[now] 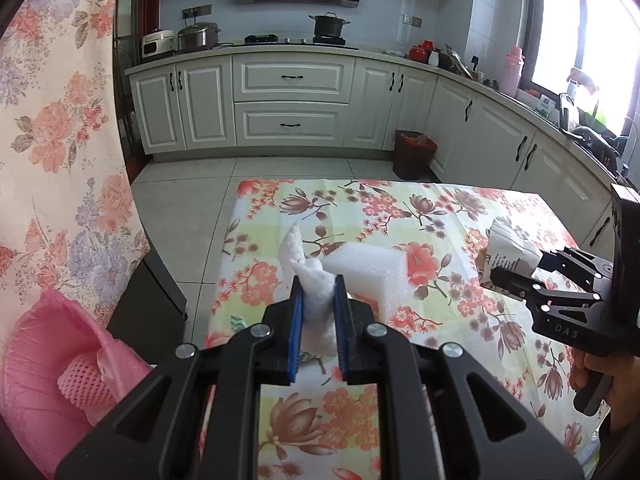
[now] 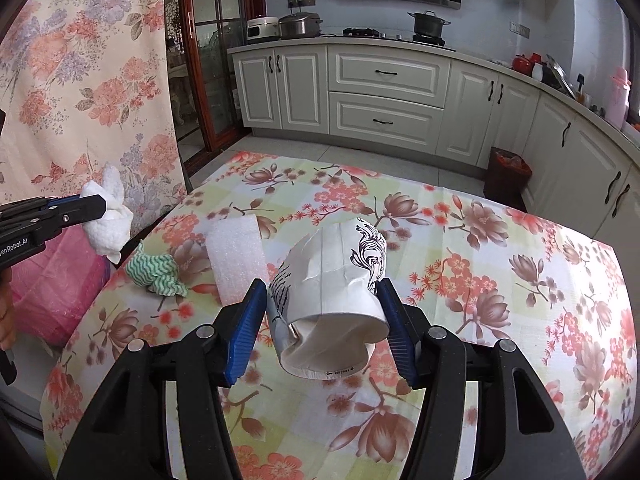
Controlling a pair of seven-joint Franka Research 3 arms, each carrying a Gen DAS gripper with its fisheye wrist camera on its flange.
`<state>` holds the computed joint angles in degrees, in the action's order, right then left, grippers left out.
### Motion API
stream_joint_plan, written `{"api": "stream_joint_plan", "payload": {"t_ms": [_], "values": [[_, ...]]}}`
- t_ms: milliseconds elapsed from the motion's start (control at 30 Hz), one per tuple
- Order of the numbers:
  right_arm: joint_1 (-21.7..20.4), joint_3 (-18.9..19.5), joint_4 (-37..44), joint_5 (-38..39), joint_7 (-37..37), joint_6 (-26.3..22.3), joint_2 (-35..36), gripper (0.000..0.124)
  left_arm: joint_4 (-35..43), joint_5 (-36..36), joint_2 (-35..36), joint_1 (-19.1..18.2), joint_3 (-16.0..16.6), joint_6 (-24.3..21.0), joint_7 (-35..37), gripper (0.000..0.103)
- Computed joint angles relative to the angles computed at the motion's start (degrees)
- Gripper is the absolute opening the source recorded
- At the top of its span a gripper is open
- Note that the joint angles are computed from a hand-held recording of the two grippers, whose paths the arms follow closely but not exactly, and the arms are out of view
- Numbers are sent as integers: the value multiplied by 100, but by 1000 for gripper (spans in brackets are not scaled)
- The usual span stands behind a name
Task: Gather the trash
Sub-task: 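Grasp the white tissue with the left tool while the right tool grasps the white paper cup, then carry the tissue and paper cup to the pink bin and open both tools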
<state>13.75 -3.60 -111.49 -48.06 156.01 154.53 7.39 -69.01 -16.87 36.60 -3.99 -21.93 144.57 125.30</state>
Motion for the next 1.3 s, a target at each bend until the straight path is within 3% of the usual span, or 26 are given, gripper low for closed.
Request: {"api": "stream_joint_plan", "payload": {"t_ms": [333,700,1033,1300], "values": [[211,111,302,-135,80,-177,58,54,-1050,-668,-826,682,-76,474,447,14],[596,131,1088,189,-293,-247,570,54,-1399,-1154,-1245,1157,224,699,821,14],[1128,-48,2599,1029,-1405,-511,1580,54,-1226,-1156,-1142,1465,453,769,720,14],[1470,-102,4462,1995,-2566,-966,2800,54,-1213,-1108,-1065,1680,453,849,688,14]]}}
